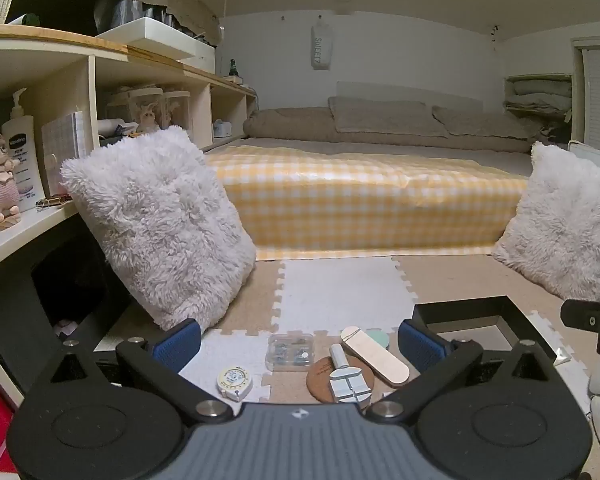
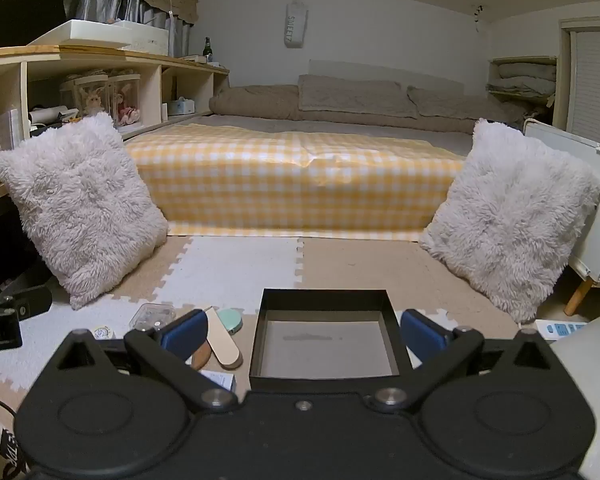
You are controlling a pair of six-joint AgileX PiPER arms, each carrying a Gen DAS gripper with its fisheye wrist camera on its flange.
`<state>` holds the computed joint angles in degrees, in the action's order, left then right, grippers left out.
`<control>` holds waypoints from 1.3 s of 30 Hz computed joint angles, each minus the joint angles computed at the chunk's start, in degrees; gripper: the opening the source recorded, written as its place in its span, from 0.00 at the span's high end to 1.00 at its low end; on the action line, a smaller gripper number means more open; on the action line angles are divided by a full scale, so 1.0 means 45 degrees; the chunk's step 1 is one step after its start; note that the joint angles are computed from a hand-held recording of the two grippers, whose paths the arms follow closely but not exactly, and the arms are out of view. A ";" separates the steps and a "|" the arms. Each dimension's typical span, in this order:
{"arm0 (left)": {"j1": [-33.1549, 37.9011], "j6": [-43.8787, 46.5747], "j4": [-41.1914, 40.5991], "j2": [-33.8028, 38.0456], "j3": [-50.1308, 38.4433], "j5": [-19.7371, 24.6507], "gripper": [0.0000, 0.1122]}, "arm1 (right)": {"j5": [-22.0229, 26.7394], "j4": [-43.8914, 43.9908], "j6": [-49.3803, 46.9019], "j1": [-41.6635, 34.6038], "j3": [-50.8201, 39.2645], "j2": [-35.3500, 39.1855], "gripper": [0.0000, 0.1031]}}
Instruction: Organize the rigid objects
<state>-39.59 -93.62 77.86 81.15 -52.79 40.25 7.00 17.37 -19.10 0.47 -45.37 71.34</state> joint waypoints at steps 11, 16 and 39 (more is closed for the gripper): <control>0.0019 -0.0074 0.0024 -0.0020 0.0022 -0.0062 0.08 | -0.0204 0.1000 -0.1020 -0.0050 0.0109 0.0013 0.00; 0.0020 -0.0044 -0.0006 -0.0024 0.0017 -0.0058 0.08 | -0.0158 0.1047 -0.1076 -0.0060 0.0096 -0.0015 0.00; 0.0026 0.0037 -0.0063 -0.0023 0.0004 -0.0054 0.08 | -0.0132 0.0962 -0.0977 -0.0073 0.0068 0.0023 0.00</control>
